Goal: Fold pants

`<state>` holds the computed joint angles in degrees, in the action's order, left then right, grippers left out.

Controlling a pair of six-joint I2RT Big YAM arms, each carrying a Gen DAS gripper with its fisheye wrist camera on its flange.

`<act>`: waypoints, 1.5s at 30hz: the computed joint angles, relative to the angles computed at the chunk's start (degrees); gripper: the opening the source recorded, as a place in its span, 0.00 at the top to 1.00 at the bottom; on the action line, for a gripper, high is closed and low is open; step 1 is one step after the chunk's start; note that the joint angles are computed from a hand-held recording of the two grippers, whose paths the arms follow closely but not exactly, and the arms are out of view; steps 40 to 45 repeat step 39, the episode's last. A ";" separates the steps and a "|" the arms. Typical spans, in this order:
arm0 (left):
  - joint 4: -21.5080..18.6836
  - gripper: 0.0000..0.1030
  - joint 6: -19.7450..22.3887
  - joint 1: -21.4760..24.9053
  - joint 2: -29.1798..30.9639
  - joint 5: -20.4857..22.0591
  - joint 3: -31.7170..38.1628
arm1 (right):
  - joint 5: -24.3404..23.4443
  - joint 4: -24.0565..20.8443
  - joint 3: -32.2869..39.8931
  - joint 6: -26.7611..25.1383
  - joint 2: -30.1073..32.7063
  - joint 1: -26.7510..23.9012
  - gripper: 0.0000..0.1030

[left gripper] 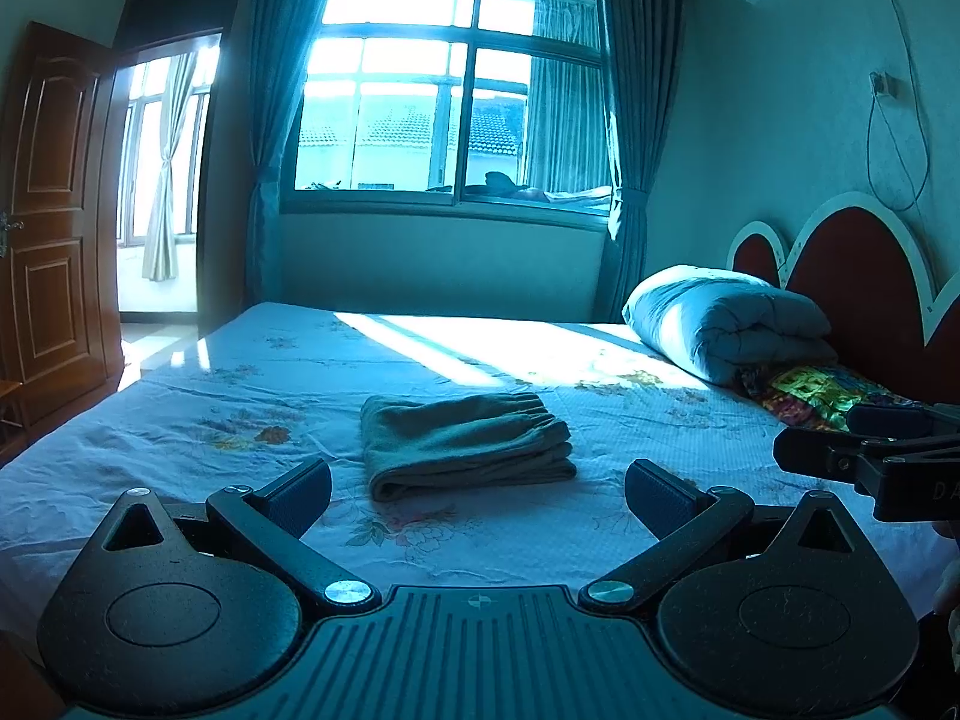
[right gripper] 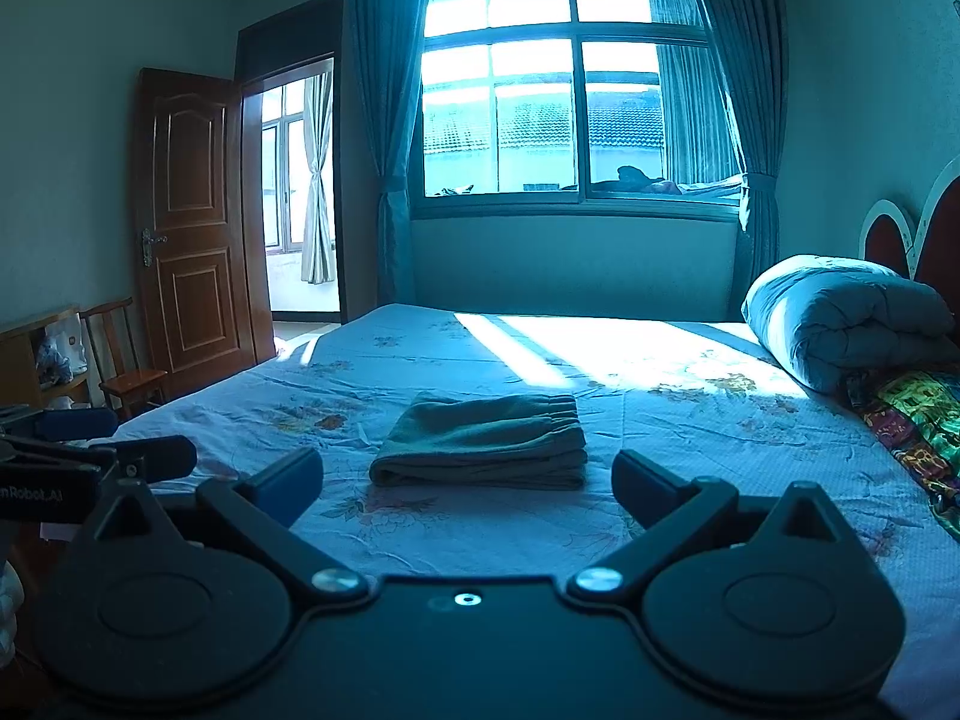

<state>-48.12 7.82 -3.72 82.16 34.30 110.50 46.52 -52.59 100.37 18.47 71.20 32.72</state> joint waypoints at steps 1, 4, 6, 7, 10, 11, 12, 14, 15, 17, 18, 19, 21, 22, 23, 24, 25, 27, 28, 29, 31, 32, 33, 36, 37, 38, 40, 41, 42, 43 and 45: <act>0.10 0.00 -0.09 -0.08 -0.05 -0.10 -0.08 | -0.07 0.00 0.00 -0.01 -0.01 0.00 0.06; 0.13 0.00 -0.05 -0.05 -0.07 0.00 -0.10 | 0.02 0.13 -0.13 -0.09 -0.02 0.19 0.06; 0.26 0.00 -0.06 -0.01 -0.17 0.26 -0.26 | -0.28 0.11 -0.12 -0.23 -0.12 -0.01 0.06; 0.35 0.00 -0.08 -0.01 -0.26 0.19 -0.36 | -0.26 0.14 -0.15 -0.26 -0.14 -0.01 0.06; 0.53 0.00 -0.11 -0.04 -0.35 0.34 -0.44 | -0.22 0.16 -0.17 -0.15 -0.14 0.02 0.06; 0.62 0.00 -0.20 -0.03 -0.43 0.37 -0.52 | -0.29 0.09 -0.14 -0.20 -0.12 -0.03 0.06; 0.55 0.00 -0.22 0.03 -0.40 0.59 -0.49 | -0.25 0.10 -0.15 -0.23 -0.12 -0.01 0.06; 0.76 0.00 -0.23 0.06 -0.48 0.93 -0.63 | -0.38 0.20 -0.17 -0.31 -0.20 -0.11 0.06; 0.88 0.00 -0.17 0.07 -0.53 0.98 -0.73 | -0.38 0.20 -0.17 -0.31 -0.20 -0.11 0.06; 1.16 0.00 -0.35 0.05 -0.58 1.26 -0.84 | -0.28 0.17 -0.11 -0.38 -0.16 -0.06 0.06; 1.24 0.00 -0.36 0.02 -0.61 1.32 -0.89 | -0.28 0.17 -0.11 -0.38 -0.16 -0.06 0.06; 1.25 0.00 -0.25 0.08 -0.65 1.44 -0.89 | -0.39 0.16 -0.11 -0.39 -0.16 -0.07 0.06; 1.50 0.00 0.02 0.12 -0.79 1.56 -1.13 | -0.21 0.21 -0.04 -0.38 -0.12 0.03 0.06; 1.91 0.00 0.02 0.06 -0.90 1.35 -1.34 | -0.26 0.21 -0.01 -0.39 -0.12 0.03 0.06; 2.42 0.00 -0.07 0.07 -1.12 1.13 -1.68 | -0.08 0.27 -0.07 -0.48 -0.13 0.07 0.06; 2.74 0.00 -0.07 0.11 -1.18 1.13 -1.84 | -0.01 0.34 -0.10 -0.54 -0.15 0.08 0.06; 3.17 0.00 -0.08 0.14 -1.35 1.18 -2.14 | -0.04 0.35 -0.02 -0.57 -0.12 0.08 0.06; 4.48 0.00 -0.59 0.27 -1.70 1.28 -2.85 | 0.06 0.33 0.00 -0.59 -0.10 0.10 0.06; 4.92 0.00 -0.84 0.33 -1.84 1.60 -3.07 | 0.01 0.30 0.01 -0.59 -0.10 0.08 0.06; 5.51 0.00 -1.07 0.41 -1.95 1.82 -3.26 | 0.00 0.18 0.11 -0.46 -0.06 0.16 0.06; 5.71 0.00 -0.63 0.53 -1.99 2.64 -3.37 | 0.12 0.08 0.24 -0.45 0.01 0.27 0.06; 5.48 0.00 -0.42 0.56 -1.94 2.87 -3.26 | 0.12 0.08 0.24 -0.45 0.01 0.27 0.06; 5.64 0.00 -0.50 0.59 -1.98 2.91 -3.33 | 0.06 -0.01 0.28 -0.40 0.02 0.28 0.06; 5.22 0.00 -0.07 0.49 -1.99 2.77 -3.27 | 0.16 -0.01 0.33 -0.37 0.06 0.34 0.06; 5.27 0.00 -0.56 0.43 -1.93 2.73 -3.19 | 0.19 -0.05 0.37 -0.36 0.06 0.34 0.06; 4.99 0.00 -0.71 0.42 -1.73 2.85 -2.87 | 0.13 0.01 0.30 -0.39 0.03 0.33 0.06; 4.77 0.00 -0.75 0.46 -1.65 2.86 -2.73 | 0.13 0.01 0.30 -0.39 0.03 0.33 0.06; 4.77 0.00 -0.75 0.46 -1.65 2.86 -2.73 | 0.13 0.01 0.30 -0.39 0.03 0.33 0.06; 4.77 0.00 -0.75 0.46 -1.65 2.86 -2.73 | 0.13 0.01 0.30 -0.39 0.03 0.33 0.06; 4.77 0.00 -0.75 0.46 -1.65 2.86 -2.73 | 0.13 0.01 0.30 -0.39 0.03 0.33 0.06; 4.77 0.00 -0.75 0.46 -1.65 2.86 -2.73 | 0.13 0.01 0.30 -0.39 0.03 0.33 0.06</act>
